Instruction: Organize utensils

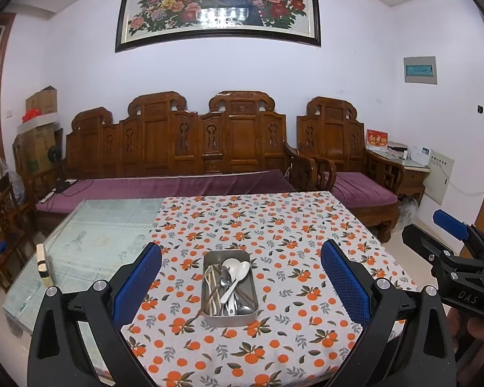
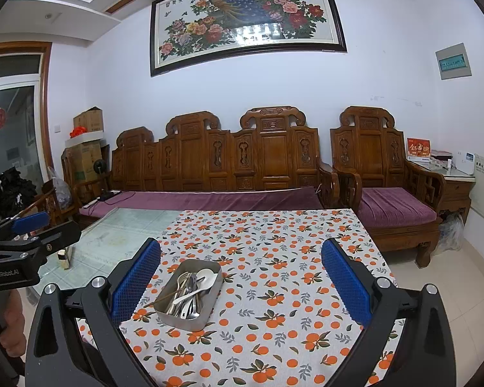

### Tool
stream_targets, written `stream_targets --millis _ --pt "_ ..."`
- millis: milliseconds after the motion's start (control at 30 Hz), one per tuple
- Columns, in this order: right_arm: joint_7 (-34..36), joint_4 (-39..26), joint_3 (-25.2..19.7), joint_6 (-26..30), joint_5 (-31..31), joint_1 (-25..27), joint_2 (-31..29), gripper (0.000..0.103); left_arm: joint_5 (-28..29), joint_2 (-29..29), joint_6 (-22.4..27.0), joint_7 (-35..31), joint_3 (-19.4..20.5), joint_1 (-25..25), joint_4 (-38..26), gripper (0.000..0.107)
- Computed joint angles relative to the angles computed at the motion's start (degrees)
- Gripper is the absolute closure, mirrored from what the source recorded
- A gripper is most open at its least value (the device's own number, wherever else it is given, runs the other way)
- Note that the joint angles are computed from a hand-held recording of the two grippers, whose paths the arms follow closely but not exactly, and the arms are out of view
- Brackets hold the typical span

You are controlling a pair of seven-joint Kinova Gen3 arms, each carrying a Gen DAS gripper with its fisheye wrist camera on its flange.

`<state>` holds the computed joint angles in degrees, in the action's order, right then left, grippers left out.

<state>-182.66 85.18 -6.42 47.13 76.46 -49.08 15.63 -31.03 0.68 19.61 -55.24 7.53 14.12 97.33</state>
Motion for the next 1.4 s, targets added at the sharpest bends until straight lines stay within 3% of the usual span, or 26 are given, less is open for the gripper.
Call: stream_targets --millis 1400 --pt "-1.3 0.3 0.0 0.5 1.1 -0.6 0.7 0.003 -1.5 0.5 -0.3 1.9 -0.4 0.9 0.4 0.012"
